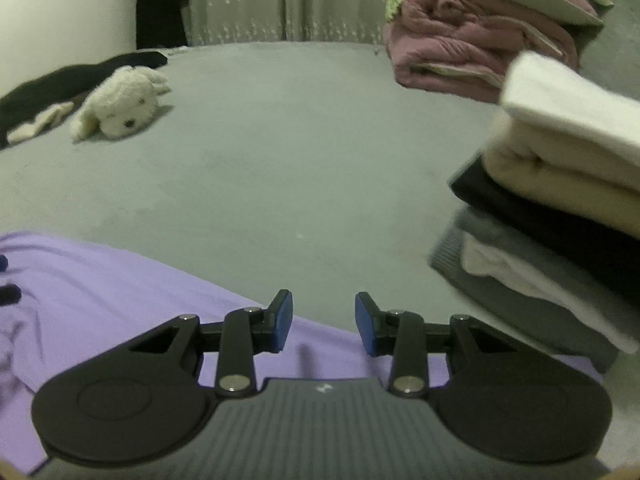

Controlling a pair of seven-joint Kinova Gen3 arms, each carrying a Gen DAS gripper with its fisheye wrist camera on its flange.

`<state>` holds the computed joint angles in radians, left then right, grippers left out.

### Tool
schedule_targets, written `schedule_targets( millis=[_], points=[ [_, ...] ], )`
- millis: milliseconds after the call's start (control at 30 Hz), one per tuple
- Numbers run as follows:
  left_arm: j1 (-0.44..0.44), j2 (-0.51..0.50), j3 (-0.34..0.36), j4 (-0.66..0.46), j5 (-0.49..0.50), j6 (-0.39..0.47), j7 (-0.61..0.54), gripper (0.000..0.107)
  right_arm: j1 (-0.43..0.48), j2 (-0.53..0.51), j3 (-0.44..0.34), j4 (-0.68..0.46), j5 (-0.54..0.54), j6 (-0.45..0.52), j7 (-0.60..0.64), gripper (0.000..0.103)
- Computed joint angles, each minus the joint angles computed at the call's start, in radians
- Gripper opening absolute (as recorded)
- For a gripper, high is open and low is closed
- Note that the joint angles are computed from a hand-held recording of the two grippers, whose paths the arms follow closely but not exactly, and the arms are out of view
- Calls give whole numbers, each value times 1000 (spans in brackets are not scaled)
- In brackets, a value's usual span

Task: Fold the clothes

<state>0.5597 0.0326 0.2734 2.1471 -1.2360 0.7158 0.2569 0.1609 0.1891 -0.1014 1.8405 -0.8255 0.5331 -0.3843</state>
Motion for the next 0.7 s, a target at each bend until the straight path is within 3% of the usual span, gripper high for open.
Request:
schedule_targets(
  millis=[233,400,567,700],
  points=[
    [-1,39,-22,-24,24,-26,-7,75,-8,41,-7,-4,105,-65,-46,39],
    [13,58,-36,-34,32,-21,-26,75,38,62,-48,-41,80,-16,8,39],
    [21,59,-44,-33,32,-22,-30,76,17,78,-43,-62,169,19,1,39],
    [20,56,-46,-32,34,-27,-32,76,20,71,-45,-39,167,5,27,39]
  ],
)
